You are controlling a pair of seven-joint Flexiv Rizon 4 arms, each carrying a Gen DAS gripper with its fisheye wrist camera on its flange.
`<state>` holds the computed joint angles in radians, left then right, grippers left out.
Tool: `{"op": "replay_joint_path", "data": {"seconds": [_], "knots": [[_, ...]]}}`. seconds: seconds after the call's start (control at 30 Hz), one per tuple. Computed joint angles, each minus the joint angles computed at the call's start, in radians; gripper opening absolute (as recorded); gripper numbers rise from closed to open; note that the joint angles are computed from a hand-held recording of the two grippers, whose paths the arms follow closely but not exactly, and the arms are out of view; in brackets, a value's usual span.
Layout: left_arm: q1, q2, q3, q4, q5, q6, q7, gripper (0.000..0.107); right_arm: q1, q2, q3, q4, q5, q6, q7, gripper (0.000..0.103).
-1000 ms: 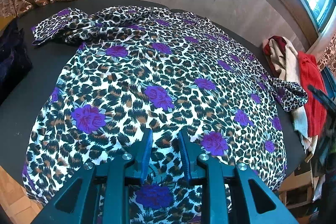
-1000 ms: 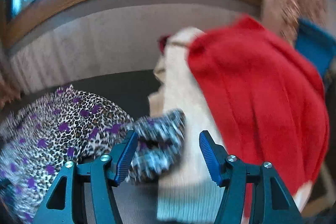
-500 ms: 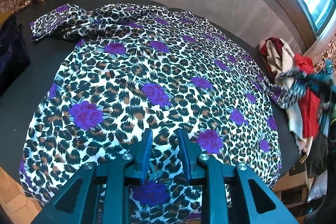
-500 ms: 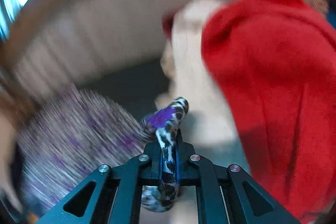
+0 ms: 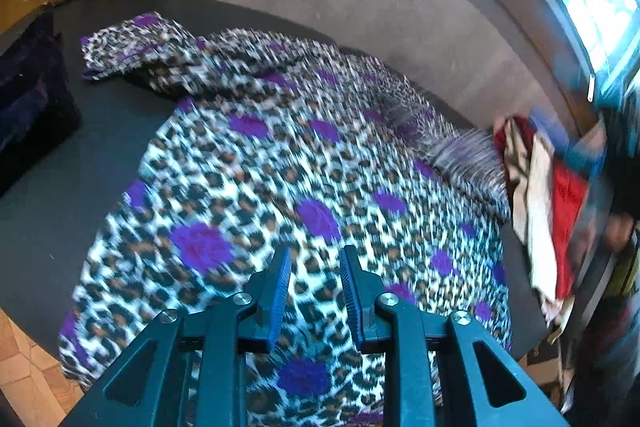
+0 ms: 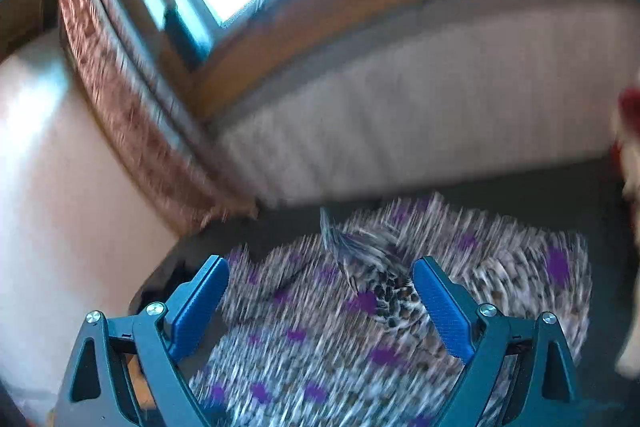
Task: Fold clothes
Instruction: 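Grasp the blouse side with the left tool and fold it over the body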
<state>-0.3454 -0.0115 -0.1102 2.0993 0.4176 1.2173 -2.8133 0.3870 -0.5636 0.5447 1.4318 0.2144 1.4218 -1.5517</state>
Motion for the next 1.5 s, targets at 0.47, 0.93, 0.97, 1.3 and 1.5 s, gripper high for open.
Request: {"op": "replay_joint_path", "data": {"seconds": [0.47, 0.93, 0.97, 1.3, 1.5], "knots": [[0.044, -0.205, 0.063, -0.239, -0.193, 0.045, 0.215, 0.027, 0.131, -0.026, -0.202, 0.197, -0.129, 0.002, 0.107, 0.101], [0.025, -0.645, 0.046, -0.937, -0.39, -0.517, 0.776, 0.029, -0.066, -0.12, 0.045, 0.186, -0.181, 0.093, 0.065, 0.103], [0.04, -0.663, 0.032, -0.947, -0.441, -0.517, 0.786, 0.029, -0.078, -0.126, 0.061, 0.185, -0.178, 0.099, 0.059, 0.103], [0.021, -0.786, 0.075, -1.154, -0.506, -0.717, 0.791, 0.005, -0.117, -0.154, 0.116, 0.182, -0.195, 0.124, 0.06, 0.103], [0.057, -0.604, 0.05, -0.82, -0.558, -0.269, 0.766, 0.002, -0.113, -0.153, 0.109, 0.187, -0.212, 0.127, 0.078, 0.103]]}}
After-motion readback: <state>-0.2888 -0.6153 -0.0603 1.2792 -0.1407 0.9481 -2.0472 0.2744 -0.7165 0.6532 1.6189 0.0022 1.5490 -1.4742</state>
